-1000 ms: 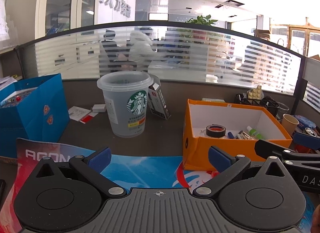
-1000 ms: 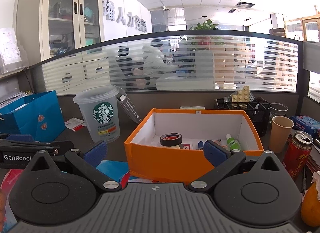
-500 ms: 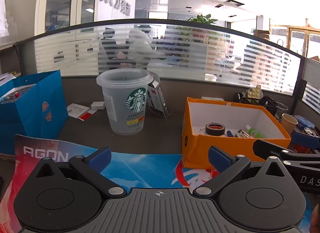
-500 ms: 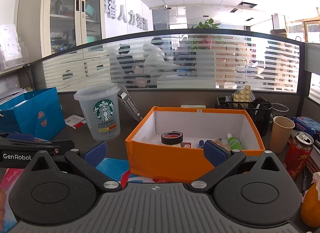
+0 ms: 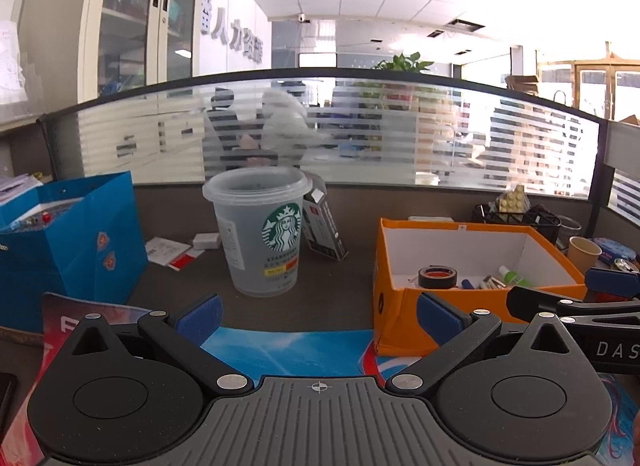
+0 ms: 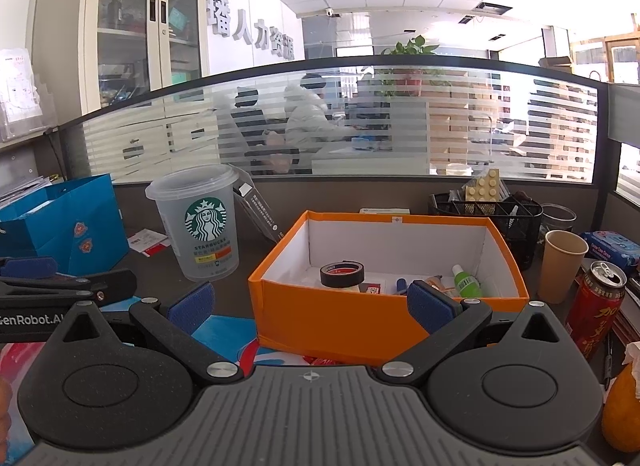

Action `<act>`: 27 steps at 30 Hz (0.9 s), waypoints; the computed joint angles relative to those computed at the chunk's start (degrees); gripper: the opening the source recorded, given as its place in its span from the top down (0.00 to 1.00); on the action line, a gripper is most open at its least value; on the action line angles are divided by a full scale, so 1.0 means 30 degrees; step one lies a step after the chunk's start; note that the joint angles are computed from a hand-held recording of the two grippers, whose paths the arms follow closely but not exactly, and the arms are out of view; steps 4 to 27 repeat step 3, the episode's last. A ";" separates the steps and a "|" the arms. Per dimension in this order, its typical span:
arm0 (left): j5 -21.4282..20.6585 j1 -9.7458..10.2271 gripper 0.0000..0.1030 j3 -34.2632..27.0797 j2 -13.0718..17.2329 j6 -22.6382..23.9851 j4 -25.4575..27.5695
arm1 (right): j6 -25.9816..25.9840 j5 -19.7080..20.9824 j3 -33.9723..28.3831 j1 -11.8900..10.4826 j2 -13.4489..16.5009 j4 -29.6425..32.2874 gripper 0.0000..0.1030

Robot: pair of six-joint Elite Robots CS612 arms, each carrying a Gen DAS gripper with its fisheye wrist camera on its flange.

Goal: Organize rigid objects

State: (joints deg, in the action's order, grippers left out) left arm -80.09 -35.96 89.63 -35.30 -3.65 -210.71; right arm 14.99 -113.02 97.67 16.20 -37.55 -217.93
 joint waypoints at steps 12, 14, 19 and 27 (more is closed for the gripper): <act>-0.0314 0.0093 0.00 -0.0053 -0.0115 -0.0415 0.0814 | 0.0012 0.0026 0.0012 -0.0003 -0.0013 0.0072 0.00; -0.0314 0.0093 0.00 -0.0053 -0.0115 -0.0415 0.0814 | 0.0012 0.0026 0.0012 -0.0003 -0.0013 0.0072 0.00; -0.0314 0.0093 0.00 -0.0053 -0.0115 -0.0415 0.0814 | 0.0012 0.0026 0.0012 -0.0003 -0.0013 0.0072 0.00; -0.0314 0.0093 0.00 -0.0053 -0.0115 -0.0415 0.0814 | 0.0012 0.0026 0.0012 -0.0003 -0.0013 0.0072 0.00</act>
